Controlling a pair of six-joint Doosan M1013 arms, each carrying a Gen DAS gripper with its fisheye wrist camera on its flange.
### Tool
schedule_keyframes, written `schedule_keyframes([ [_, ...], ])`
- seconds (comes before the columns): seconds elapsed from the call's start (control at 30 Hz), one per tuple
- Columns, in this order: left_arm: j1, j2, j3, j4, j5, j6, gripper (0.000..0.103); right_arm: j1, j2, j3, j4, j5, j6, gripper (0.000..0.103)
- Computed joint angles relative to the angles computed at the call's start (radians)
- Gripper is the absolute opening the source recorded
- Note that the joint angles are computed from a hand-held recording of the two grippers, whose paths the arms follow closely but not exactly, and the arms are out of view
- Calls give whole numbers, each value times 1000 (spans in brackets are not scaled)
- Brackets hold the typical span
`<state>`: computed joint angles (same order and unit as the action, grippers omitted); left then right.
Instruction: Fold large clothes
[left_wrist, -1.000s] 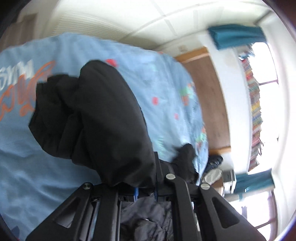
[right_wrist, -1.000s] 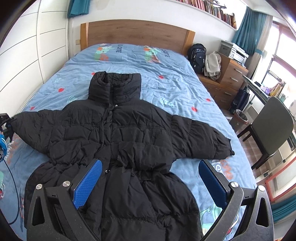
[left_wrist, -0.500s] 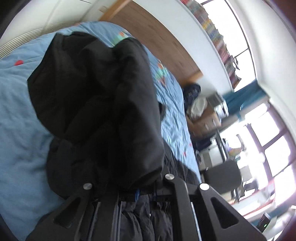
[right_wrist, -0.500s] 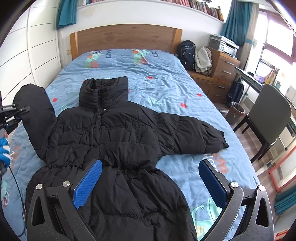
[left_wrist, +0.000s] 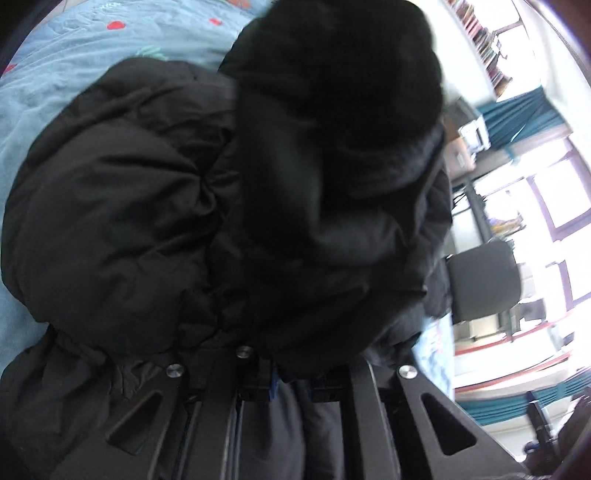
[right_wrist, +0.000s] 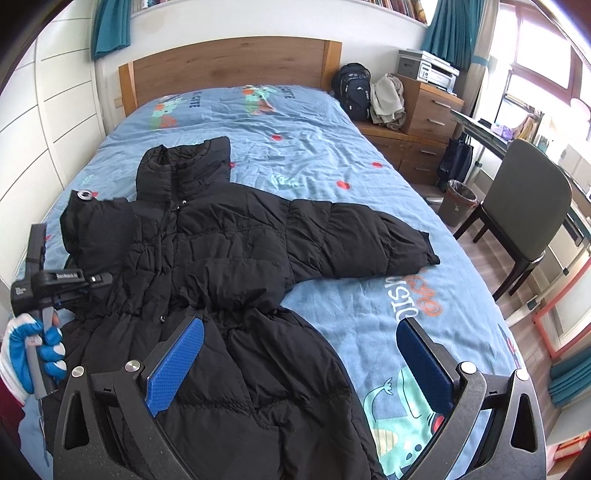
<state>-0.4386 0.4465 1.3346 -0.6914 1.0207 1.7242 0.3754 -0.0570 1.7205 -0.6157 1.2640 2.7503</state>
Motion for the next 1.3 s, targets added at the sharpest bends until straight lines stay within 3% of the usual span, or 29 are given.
schedule_keyframes([
  [0.17, -16, 3, -11, 64, 33, -34, 14, -5, -4, 11, 12, -7, 1, 102],
  [0.33, -24, -27, 13, 20, 54, -5, 46, -11, 7, 11, 29, -31, -14, 102],
  [0.37, -21, -41, 29, 13, 59, 13, 47, -10, 9, 9, 30, -32, -16, 102],
  [0.47, -18, -71, 54, -7, 79, 57, 48, -9, 23, 2, 40, -50, -22, 102],
  [0.53, 9, -83, 83, -25, 86, 104, 48, -7, 33, -3, 46, -62, -26, 102],
  [0.73, 61, -60, 31, 47, 97, 141, 48, -19, 87, -38, 120, -161, -66, 102],
  [1.03, 100, 27, -84, 162, 25, 93, 48, -48, 301, -197, 195, -347, -272, 102],
  [1.17, 93, 70, -92, 218, -3, 45, 48, -65, 383, -241, 243, -365, -358, 102],
  [1.3, 93, 90, -68, 241, -15, 31, 47, -89, 423, -217, 327, -312, -419, 102],
])
